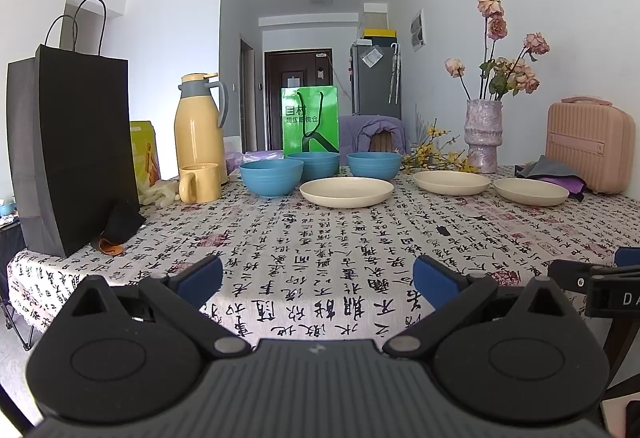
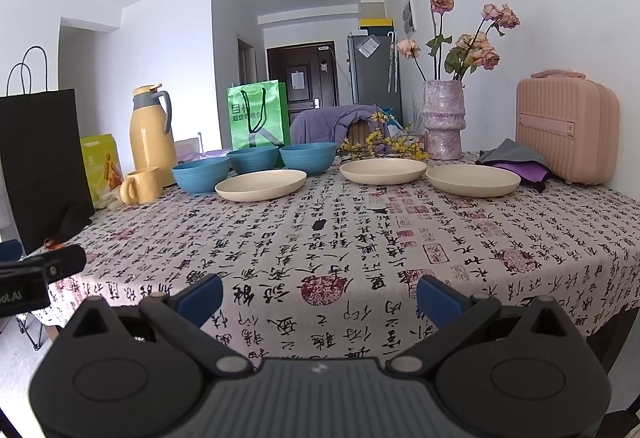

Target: Organize plates and bowls

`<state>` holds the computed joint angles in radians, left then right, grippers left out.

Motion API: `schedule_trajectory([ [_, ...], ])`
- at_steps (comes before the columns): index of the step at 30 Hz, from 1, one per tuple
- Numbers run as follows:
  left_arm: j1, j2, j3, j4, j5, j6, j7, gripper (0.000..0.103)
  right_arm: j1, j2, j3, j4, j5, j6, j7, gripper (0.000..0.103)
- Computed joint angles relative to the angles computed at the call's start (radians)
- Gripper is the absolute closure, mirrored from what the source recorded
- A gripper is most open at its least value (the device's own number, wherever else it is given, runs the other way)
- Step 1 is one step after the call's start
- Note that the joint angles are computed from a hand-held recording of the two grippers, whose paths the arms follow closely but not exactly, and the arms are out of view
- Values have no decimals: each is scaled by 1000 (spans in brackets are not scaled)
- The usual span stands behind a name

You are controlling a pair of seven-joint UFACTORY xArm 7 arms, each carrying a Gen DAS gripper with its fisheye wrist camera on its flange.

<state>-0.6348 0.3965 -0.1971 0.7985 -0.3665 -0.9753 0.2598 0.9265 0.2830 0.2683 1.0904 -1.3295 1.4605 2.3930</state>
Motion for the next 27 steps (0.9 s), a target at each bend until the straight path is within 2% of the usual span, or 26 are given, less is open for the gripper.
schedule_trajectory([
  [8, -3, 17, 7, 53, -12, 50, 4, 0, -15, -14, -6, -9, -24, 15, -17, 0],
  [11, -17, 52, 19, 98, -21, 36, 34, 0, -29, -16, -8, -14, -30, -4, -23, 0],
  [16, -32, 74, 27, 171, -53, 75, 66, 0, -52, -36, -13, -32, -36, -6, -28, 0],
  [27, -87, 152, 56, 397, -89, 252, 124, 0, -127, -93, -14, -95, -88, 9, -19, 0],
])
